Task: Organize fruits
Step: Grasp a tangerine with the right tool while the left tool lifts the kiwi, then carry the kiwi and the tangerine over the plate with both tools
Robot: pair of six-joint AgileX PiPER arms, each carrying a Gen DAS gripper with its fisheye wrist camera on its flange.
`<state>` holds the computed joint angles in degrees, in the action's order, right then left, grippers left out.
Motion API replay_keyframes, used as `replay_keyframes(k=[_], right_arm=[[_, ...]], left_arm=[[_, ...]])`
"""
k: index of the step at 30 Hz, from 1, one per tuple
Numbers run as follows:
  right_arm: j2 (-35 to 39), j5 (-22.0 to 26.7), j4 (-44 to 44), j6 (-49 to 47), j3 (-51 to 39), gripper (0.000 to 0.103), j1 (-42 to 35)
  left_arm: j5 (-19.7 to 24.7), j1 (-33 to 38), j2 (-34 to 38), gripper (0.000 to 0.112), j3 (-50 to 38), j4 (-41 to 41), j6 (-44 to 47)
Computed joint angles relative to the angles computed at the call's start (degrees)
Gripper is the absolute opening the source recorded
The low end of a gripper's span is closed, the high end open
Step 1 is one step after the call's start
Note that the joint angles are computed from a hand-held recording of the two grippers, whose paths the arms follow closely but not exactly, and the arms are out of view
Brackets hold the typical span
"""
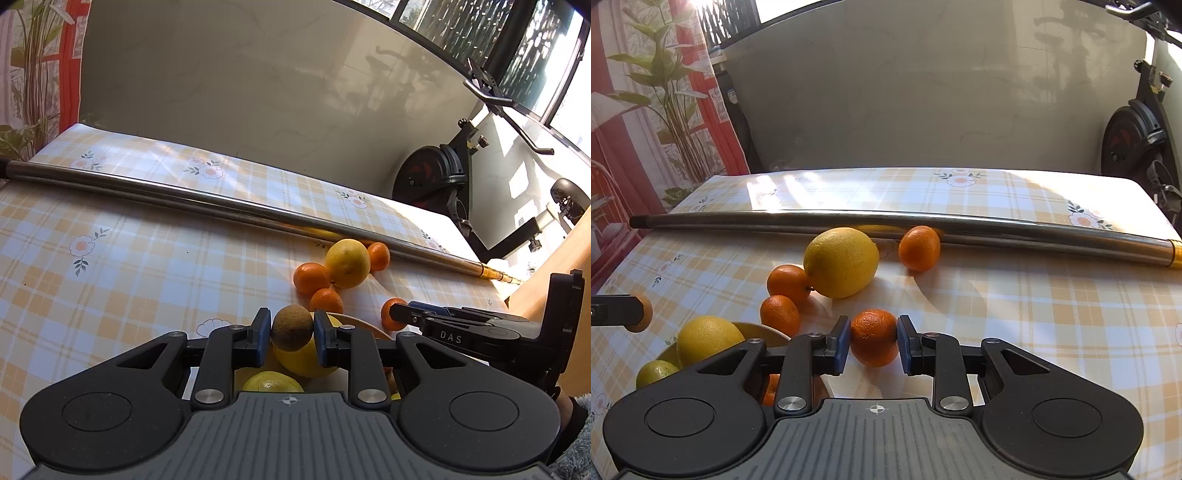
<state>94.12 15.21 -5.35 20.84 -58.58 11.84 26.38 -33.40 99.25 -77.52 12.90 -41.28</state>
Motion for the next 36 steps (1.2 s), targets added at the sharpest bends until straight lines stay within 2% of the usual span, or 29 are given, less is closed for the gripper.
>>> replay_keyframes(k=[2, 14, 18, 26, 31, 36], right_arm=[[-0.5, -0.6, 2.8, -2.6, 0.9, 0.025, -0.5], [1.7, -0.2, -4.3, 4.9, -0.6, 0.029, 0.0], [1.0, -1.2, -0.8, 2.2, 0.5, 0.027, -0.7], [-6.0, -3.5, -0.3, 6.0, 5.6, 0.027, 1.2], [-11.7, -3.9, -6.1, 16.0, 9.6, 0.027, 4.3], [-16.9, -3.0, -18.6, 32.2, 13.7, 0.027, 8.8]], left_arm=[[-0.3, 0.0, -0.1, 0.026, 0.3, -0.5, 0.3], [-0.8, 0.3, -0.7, 0.026, 1.8, -0.8, -0.2], [-0.5, -0.2, -0.8, 0.026, 1.7, -0.3, -0.7], [-1.1, -0.6, -3.4, 0.026, 4.7, 0.2, -1.7], [-1.2, -0.8, -5.5, 0.026, 7.9, 0.2, -2.7], [-0.8, -1.4, -7.7, 0.026, 10.9, 1.6, -4.6]])
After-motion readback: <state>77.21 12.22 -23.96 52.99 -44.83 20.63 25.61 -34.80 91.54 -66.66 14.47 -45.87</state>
